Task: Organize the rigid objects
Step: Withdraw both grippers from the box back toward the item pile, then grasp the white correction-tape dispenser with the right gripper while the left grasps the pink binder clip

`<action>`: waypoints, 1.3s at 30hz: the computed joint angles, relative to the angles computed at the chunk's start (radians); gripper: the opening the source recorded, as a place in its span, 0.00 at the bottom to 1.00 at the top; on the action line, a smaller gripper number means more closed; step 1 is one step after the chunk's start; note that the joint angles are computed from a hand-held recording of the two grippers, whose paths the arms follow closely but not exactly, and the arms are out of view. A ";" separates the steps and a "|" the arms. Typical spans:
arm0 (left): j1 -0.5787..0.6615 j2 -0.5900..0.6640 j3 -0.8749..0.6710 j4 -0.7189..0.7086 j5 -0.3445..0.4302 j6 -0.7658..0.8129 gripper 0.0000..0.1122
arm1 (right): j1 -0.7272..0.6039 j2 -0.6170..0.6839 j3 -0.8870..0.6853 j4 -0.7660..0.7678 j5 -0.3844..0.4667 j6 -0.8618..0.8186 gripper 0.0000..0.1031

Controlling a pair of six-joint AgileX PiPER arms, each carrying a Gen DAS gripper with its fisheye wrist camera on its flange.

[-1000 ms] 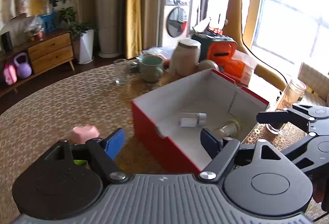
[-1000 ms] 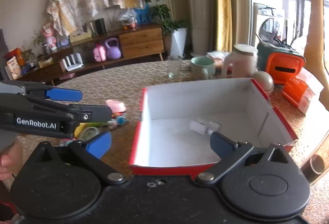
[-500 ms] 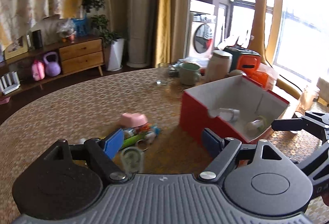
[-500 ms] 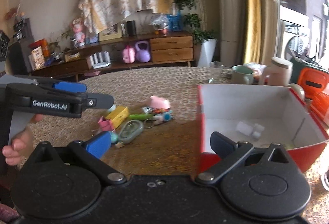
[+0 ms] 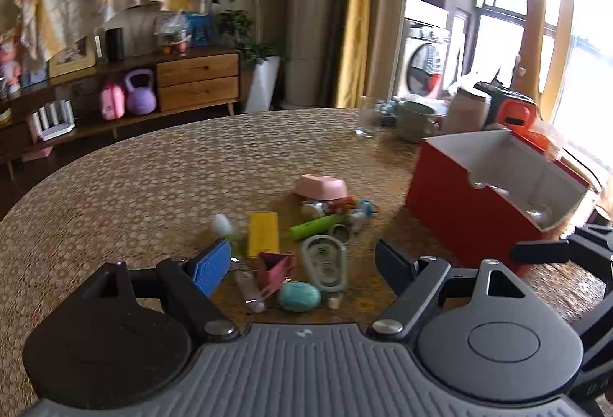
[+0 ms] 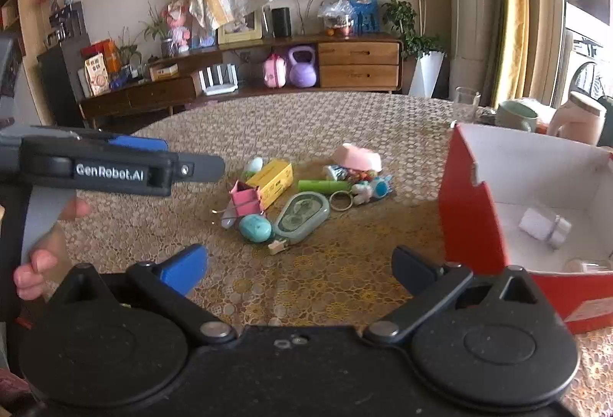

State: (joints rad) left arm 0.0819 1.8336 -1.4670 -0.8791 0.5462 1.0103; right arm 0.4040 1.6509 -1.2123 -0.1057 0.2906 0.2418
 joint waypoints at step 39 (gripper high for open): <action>-0.043 0.240 -0.087 -0.157 -0.167 0.214 0.69 | -0.123 0.461 -0.544 0.180 0.220 -0.136 0.86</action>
State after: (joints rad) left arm 0.0390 2.0737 -1.5543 -1.0364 0.3788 1.2243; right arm 0.2809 2.1124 -1.7559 0.0743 0.5106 0.1060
